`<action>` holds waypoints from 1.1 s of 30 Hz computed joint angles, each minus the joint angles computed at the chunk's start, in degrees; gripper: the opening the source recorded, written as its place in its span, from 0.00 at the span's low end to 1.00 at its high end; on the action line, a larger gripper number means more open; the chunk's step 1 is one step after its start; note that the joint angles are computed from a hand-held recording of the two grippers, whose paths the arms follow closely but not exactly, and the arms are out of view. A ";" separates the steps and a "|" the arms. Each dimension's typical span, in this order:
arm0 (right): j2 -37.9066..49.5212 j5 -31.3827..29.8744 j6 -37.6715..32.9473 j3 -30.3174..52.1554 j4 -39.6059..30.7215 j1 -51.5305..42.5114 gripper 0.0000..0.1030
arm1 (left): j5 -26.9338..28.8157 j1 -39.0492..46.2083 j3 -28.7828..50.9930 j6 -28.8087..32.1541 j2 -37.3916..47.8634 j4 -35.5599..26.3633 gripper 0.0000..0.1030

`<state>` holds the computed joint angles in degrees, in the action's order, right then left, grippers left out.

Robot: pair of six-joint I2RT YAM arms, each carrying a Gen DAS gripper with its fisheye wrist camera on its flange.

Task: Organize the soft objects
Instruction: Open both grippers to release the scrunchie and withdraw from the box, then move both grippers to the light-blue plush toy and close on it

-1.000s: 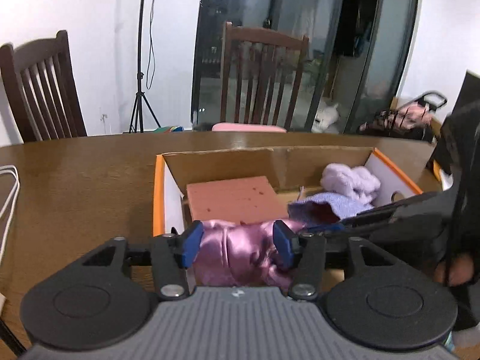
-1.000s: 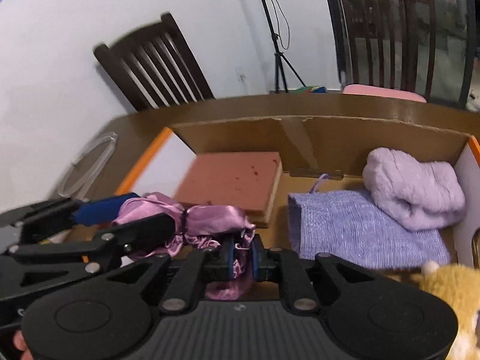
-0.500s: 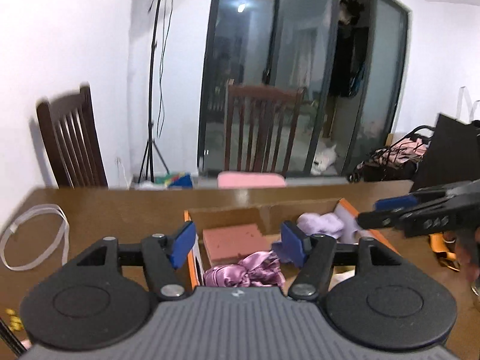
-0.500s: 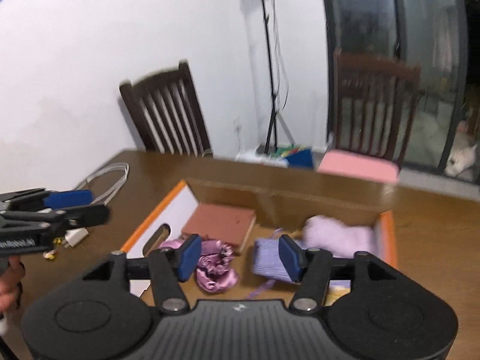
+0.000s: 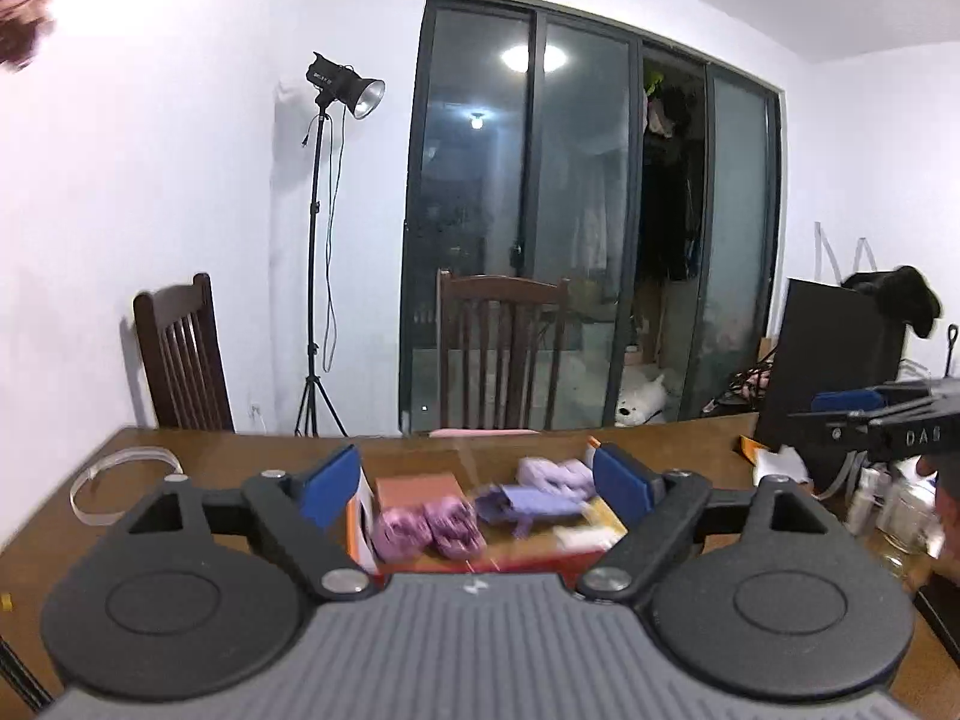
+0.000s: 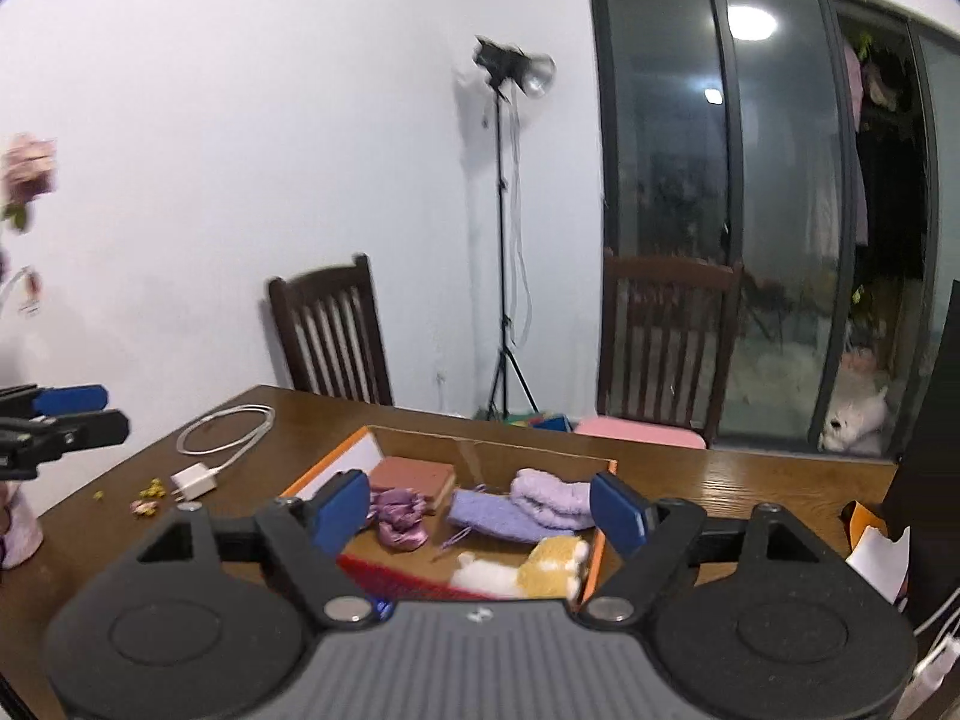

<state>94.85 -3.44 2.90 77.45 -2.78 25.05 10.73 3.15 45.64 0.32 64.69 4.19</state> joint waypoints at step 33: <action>11.47 -9.01 18.11 -22.52 28.76 -3.04 0.59 | 4.35 -11.57 7.37 -11.08 35.35 7.58 0.68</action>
<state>106.32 -12.45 21.01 54.93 25.99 22.01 15.08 -8.42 53.01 -10.76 100.04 11.77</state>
